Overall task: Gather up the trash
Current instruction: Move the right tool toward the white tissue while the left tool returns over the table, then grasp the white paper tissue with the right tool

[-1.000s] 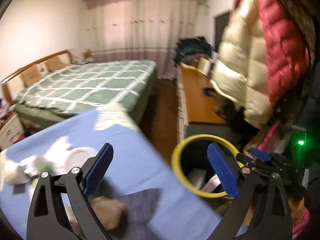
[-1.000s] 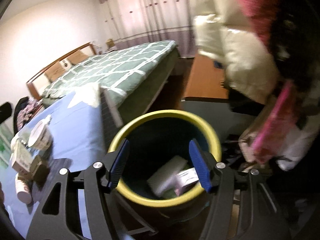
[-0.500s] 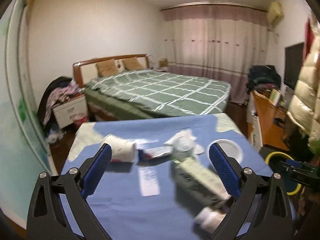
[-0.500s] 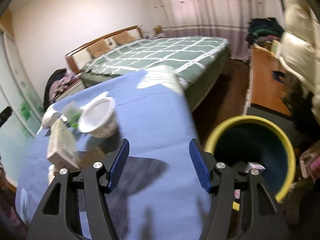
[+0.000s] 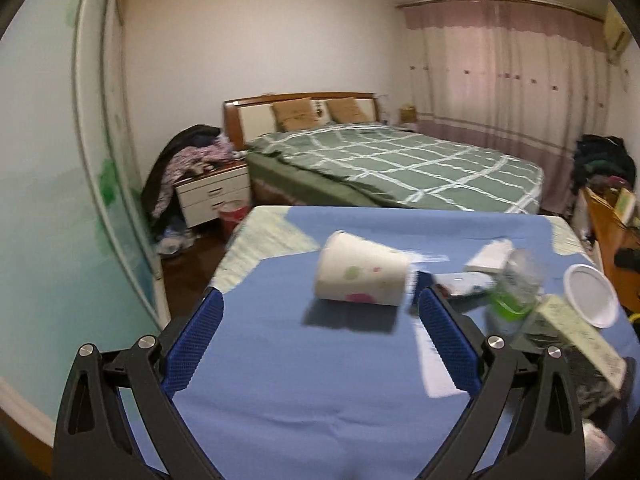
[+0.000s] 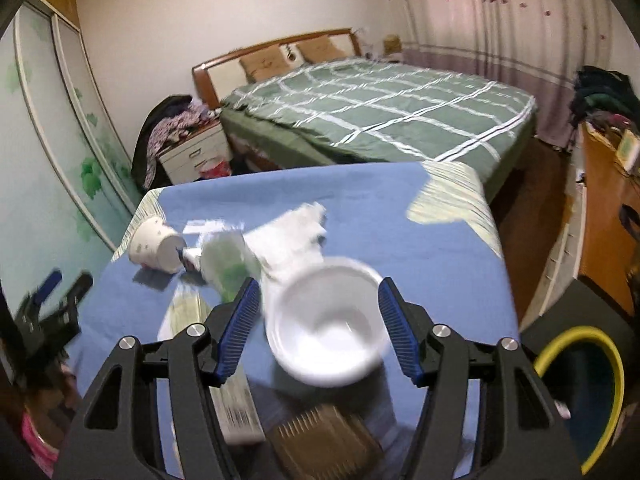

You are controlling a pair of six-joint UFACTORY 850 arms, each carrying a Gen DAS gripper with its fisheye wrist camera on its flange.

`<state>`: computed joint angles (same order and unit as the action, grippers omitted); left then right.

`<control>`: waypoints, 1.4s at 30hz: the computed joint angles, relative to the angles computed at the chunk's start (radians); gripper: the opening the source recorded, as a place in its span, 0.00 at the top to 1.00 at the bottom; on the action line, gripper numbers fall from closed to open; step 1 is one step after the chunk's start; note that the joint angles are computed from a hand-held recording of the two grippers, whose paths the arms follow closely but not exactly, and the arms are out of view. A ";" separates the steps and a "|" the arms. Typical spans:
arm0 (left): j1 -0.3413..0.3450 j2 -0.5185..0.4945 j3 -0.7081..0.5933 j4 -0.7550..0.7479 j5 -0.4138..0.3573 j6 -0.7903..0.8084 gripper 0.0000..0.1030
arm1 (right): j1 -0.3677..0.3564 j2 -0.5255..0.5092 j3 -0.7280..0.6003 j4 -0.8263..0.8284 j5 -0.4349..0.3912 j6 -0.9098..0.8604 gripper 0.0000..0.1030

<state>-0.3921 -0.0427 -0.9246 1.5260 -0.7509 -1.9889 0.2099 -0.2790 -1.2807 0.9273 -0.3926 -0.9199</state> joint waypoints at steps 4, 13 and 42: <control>0.029 -0.033 -0.012 -0.033 0.008 0.000 0.06 | 0.024 -0.156 -0.224 -0.251 -0.124 0.273 0.51; 0.037 -0.066 -0.028 -0.124 -0.108 0.025 0.06 | 0.080 -0.479 -0.637 -0.584 -0.396 0.668 0.56; 0.016 -0.064 -0.029 -0.164 -0.093 0.053 0.06 | 0.089 -0.504 -0.682 -0.689 -0.399 0.742 0.97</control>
<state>-0.3757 -0.1070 -0.9537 1.3622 -0.8439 -1.9364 0.2993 -0.7829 -1.9628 0.2383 -0.7917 -0.1782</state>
